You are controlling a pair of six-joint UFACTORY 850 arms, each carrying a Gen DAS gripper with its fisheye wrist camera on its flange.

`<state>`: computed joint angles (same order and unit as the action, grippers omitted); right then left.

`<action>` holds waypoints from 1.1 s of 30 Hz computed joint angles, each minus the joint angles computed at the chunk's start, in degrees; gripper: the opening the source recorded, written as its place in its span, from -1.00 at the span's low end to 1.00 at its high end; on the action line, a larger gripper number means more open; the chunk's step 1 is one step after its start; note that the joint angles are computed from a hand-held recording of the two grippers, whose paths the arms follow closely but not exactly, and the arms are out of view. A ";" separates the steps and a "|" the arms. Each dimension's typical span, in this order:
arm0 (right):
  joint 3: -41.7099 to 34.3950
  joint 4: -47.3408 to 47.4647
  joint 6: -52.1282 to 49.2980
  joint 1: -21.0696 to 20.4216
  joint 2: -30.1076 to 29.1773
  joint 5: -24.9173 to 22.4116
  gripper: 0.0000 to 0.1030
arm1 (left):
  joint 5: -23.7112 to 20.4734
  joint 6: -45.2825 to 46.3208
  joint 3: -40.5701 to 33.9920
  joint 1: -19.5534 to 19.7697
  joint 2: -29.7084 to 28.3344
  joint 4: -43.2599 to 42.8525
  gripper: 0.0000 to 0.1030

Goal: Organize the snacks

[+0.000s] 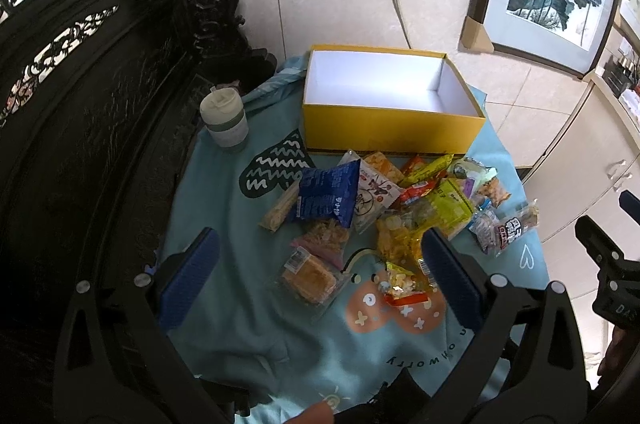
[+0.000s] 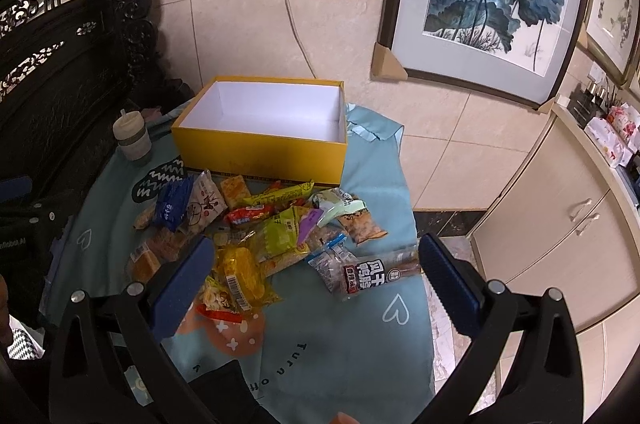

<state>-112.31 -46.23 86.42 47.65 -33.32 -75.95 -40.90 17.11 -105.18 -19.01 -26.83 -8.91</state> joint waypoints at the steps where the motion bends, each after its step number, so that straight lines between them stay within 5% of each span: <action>1: 0.20 0.19 0.08 -0.03 0.08 0.12 0.97 | -0.18 -0.09 -0.09 0.07 -0.15 -0.09 0.96; 11: 1.69 1.39 -1.14 -1.05 0.46 1.99 0.97 | 1.12 2.09 -0.86 0.70 -2.76 0.51 0.96; 14: 7.51 3.81 -0.22 -2.33 2.51 3.94 0.97 | -2.28 4.58 -1.72 2.19 -6.60 -1.65 0.96; 21: 29.66 14.54 8.60 -5.96 10.65 18.50 0.97 | -2.65 0.22 3.52 3.23 -11.11 4.02 0.96; 26: 29.71 13.31 5.27 -6.85 8.56 19.85 0.97 | 0.18 0.50 4.43 3.07 -12.79 4.10 0.96; 33: 31.61 17.91 7.14 -12.82 8.37 27.91 0.97 | 0.71 -1.19 3.09 2.25 -14.64 4.02 0.96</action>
<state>-80.70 -28.32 93.56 34.83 -24.95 -48.04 -40.19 15.92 -102.09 -16.75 -41.47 -4.89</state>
